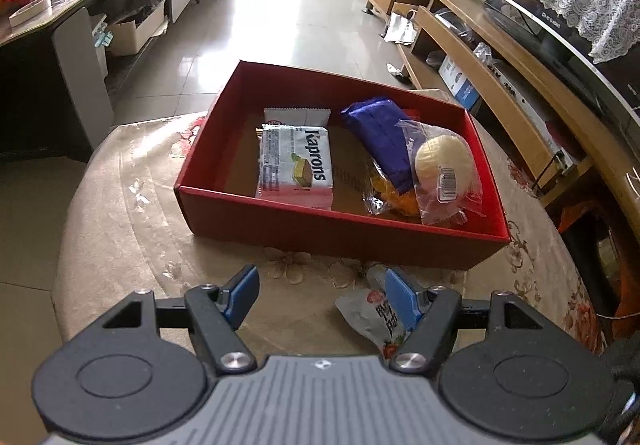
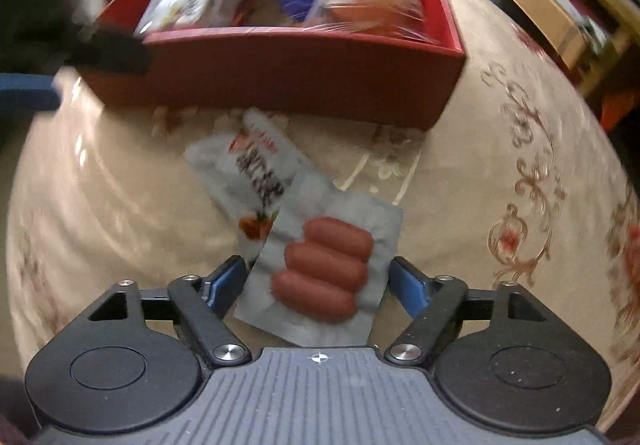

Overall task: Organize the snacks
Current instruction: 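Move both tools back to the table and grasp the white duck-snack packet with the left tool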

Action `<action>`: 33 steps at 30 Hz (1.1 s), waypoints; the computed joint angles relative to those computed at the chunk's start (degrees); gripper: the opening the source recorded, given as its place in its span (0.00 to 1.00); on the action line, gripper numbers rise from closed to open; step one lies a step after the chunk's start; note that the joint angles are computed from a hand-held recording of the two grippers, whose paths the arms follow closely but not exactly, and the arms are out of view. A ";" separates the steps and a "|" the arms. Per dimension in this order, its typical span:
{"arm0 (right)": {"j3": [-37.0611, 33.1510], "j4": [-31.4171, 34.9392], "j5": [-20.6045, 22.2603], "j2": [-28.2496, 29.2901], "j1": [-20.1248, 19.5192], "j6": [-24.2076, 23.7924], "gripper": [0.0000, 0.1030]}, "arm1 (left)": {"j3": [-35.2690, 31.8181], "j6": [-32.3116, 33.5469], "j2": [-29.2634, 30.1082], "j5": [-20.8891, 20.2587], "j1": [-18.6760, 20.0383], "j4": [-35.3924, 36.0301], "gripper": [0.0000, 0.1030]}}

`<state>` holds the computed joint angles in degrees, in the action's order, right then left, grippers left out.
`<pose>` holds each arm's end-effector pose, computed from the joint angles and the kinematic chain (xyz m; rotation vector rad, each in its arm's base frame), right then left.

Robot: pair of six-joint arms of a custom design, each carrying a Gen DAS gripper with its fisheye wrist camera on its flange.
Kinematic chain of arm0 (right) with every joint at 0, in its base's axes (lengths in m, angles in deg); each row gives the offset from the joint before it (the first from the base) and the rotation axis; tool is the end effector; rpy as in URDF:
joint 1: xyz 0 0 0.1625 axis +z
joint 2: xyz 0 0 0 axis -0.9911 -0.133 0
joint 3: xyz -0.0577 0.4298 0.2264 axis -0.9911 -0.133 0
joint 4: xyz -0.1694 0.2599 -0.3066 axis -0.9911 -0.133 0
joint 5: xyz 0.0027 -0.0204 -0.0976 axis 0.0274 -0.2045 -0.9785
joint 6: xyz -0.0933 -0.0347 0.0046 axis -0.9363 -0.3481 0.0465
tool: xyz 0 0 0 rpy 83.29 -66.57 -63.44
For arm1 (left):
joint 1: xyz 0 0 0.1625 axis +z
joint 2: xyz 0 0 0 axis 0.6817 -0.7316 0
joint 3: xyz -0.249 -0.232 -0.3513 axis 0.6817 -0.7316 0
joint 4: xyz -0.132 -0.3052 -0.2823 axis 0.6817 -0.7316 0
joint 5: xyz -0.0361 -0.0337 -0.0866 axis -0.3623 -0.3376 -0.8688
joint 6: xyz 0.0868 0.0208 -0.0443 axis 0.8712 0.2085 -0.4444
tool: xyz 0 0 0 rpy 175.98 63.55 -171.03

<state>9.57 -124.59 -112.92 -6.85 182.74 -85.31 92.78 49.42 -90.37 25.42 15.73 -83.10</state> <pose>0.2161 -0.7637 0.0777 0.7196 -2.3492 0.2885 -0.2123 -0.7564 0.1869 -0.0637 2.3549 -0.9035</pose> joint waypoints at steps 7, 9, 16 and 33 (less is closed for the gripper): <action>4.19 1.71 0.49 -4.84 -1.28 -1.67 0.76 | -1.26 -4.30 0.71 -5.73 1.19 5.71 0.69; 4.68 1.13 0.65 -5.43 -1.52 -1.68 0.76 | -1.94 -6.31 1.42 -6.45 1.40 7.68 0.69; 6.20 -2.32 1.85 -6.85 -2.54 -3.76 0.75 | -5.57 -14.08 4.89 -10.38 2.30 10.21 0.69; 5.23 -0.04 8.20 -9.68 -3.97 -2.59 0.76 | -12.04 -14.27 14.30 8.62 -0.15 15.43 0.66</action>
